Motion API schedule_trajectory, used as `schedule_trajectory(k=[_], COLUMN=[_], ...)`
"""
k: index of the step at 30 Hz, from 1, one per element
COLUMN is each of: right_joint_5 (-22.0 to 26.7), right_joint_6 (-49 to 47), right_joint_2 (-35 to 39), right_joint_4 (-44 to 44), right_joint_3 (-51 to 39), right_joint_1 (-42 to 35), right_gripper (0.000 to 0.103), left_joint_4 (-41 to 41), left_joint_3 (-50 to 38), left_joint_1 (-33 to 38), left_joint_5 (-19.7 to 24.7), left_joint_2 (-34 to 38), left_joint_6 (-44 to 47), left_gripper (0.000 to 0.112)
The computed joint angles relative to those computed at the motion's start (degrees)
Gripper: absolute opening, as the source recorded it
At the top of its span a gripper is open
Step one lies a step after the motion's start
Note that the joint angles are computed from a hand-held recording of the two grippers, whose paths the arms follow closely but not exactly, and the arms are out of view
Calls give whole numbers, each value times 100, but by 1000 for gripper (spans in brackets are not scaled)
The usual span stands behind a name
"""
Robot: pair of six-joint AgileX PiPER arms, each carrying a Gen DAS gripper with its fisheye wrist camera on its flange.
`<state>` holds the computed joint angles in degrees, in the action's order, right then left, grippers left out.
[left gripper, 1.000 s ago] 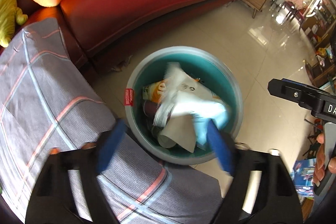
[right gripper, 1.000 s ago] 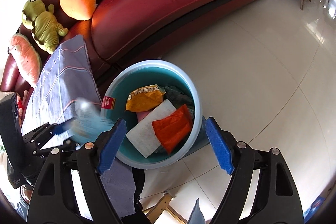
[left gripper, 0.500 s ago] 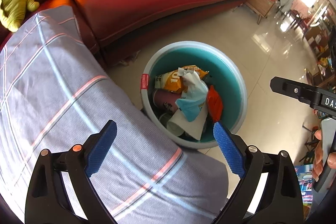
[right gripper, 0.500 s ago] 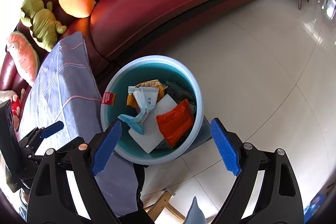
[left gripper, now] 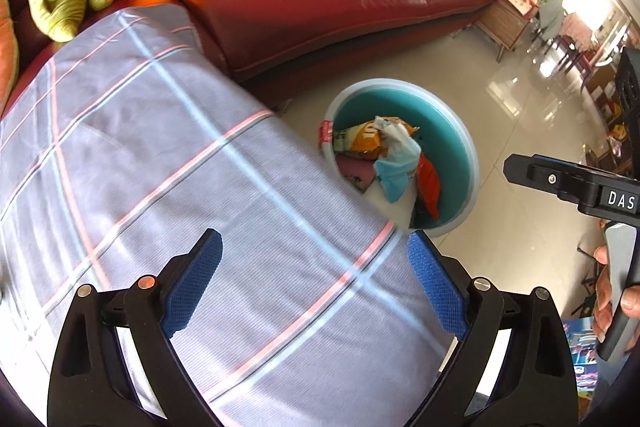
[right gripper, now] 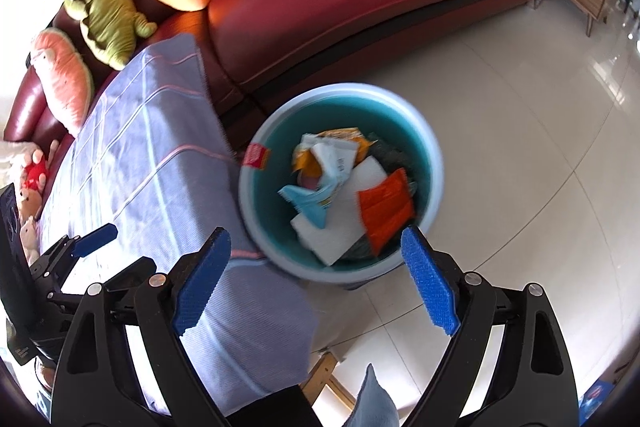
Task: Collect trash
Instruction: 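Move both tools back to the table and grasp the clear plastic lid with left tool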
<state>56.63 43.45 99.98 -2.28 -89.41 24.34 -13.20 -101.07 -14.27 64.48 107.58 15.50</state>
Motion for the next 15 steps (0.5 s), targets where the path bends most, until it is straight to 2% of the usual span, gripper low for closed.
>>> schedule_trajectory(k=[7,15], right_joint_5=[419,1051], right_joint_6=[423,814], right_joint_2=[228,742], right_joint_4=[-335,-644], right_joint_3=[-567,-1588], right_joint_1=[760,1656], right_gripper=[83,83], left_joint_4=[-414,-938], left_joint_3=[1062,1947], left_joint_1=[889,2266], left_joint_5=[-161,26], left_joint_2=[-828,-1536], left_joint_6=[784,1898], left_gripper=[94,94])
